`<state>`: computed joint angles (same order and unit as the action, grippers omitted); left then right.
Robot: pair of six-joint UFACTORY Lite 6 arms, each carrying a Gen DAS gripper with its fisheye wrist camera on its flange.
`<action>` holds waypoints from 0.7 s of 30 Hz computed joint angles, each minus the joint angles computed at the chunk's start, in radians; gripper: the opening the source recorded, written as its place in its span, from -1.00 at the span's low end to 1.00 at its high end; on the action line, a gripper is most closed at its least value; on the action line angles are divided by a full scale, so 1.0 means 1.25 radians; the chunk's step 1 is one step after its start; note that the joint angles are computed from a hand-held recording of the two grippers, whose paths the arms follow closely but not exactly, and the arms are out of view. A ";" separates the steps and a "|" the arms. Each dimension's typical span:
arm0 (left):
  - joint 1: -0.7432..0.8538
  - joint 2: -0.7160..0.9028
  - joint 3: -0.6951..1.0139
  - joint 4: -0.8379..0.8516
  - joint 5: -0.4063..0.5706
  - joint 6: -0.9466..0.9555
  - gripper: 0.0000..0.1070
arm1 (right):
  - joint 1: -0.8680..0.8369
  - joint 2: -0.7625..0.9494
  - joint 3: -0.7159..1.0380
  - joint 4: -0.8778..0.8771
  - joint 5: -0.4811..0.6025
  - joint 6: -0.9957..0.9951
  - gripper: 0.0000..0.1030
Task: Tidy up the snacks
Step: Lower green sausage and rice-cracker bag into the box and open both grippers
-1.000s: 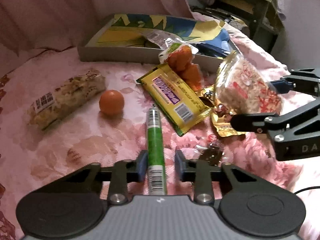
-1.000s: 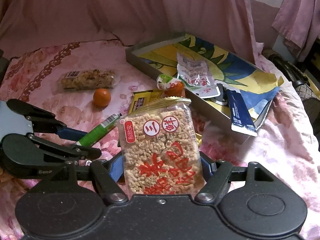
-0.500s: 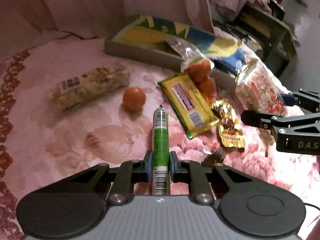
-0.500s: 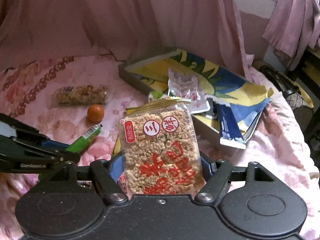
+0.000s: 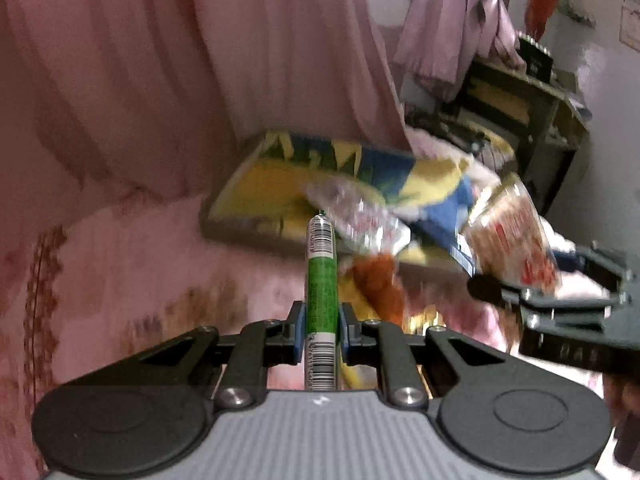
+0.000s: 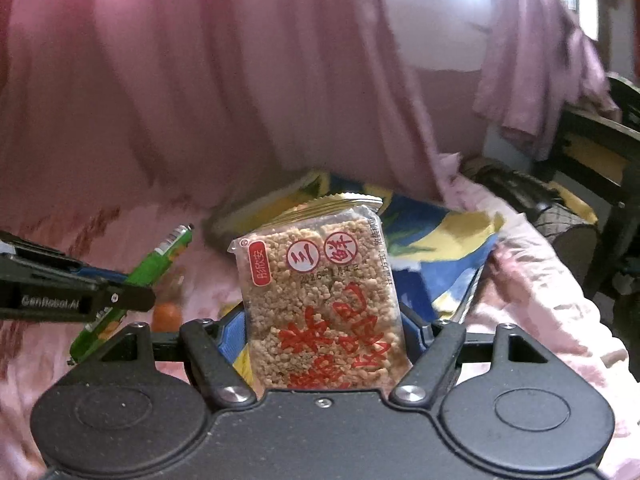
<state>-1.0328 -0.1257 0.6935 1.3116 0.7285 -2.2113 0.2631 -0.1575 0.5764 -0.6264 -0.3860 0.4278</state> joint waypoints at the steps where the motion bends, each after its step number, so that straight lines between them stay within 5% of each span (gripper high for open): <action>1: 0.029 0.017 0.030 0.017 -0.009 0.012 -0.66 | -0.012 0.019 0.016 0.016 -0.018 0.000 0.46; 12: 0.251 0.378 0.468 0.093 -0.136 0.128 -0.66 | -0.120 0.257 0.233 0.045 -0.116 0.168 0.46; 21: 0.330 0.708 0.852 -0.175 -0.196 0.426 -0.66 | -0.125 0.473 0.448 -0.055 -0.061 0.328 0.47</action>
